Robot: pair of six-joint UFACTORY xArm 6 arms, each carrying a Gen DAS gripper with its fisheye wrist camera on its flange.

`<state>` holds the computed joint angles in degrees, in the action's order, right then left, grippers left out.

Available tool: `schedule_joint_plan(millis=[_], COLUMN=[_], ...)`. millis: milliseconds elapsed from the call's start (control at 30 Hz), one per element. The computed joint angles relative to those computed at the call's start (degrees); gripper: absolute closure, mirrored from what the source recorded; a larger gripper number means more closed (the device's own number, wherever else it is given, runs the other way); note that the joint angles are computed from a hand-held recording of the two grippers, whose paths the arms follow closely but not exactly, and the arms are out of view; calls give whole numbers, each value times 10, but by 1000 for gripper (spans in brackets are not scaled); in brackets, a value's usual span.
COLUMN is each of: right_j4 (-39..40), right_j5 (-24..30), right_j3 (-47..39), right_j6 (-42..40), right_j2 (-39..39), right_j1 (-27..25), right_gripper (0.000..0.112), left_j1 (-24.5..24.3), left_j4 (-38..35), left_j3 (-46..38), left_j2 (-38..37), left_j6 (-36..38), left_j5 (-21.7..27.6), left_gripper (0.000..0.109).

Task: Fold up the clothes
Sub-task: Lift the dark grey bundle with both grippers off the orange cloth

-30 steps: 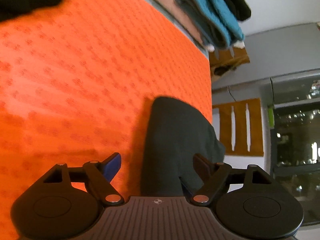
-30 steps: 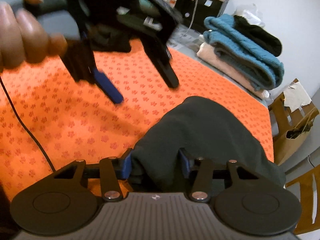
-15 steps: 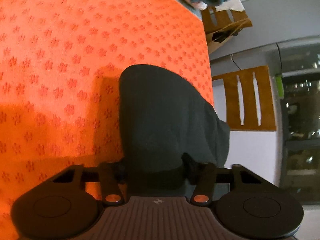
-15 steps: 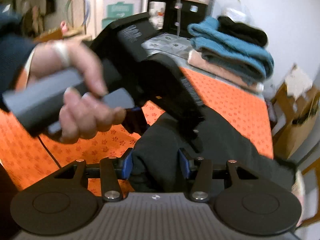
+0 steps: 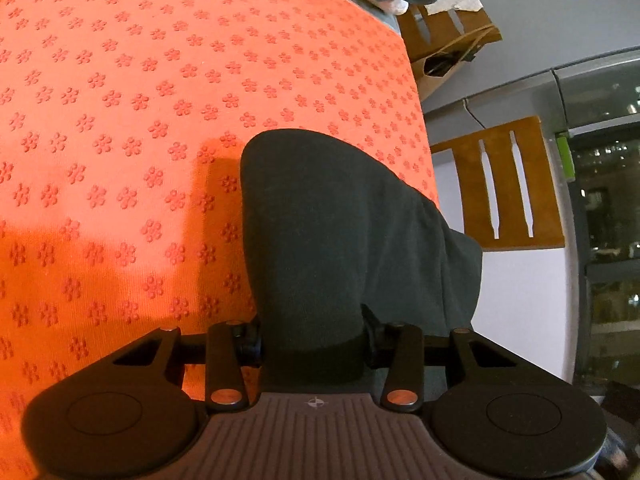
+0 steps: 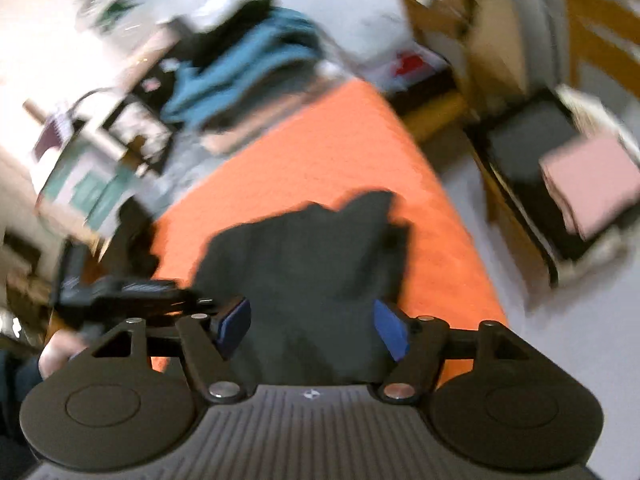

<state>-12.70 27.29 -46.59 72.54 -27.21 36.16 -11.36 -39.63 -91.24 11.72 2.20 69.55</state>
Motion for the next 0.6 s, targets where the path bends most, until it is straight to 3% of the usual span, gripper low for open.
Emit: schedule_joint_plan(millis=[167,367,533,600], right_j4=[163,331,290,270], right_j5=[-98,-134,-141,-131], right_j3=[66,45,42,38], right_j6=[-80,-215,-180,-166], right_j2=[18,82,89,90], right_j1=[-25,-2,2,0], right_gripper=[29,28,28,45], left_j1=[3,8,10,8], left_j4=[-4,-21,-34,-32], left_j3=[12,29,45,47], left_j2=[-4,-8,-16,-18], left_j6=[9,24,31,30], left_j5=[-7,-16,-27,-29], left_gripper=[62,61,61,60])
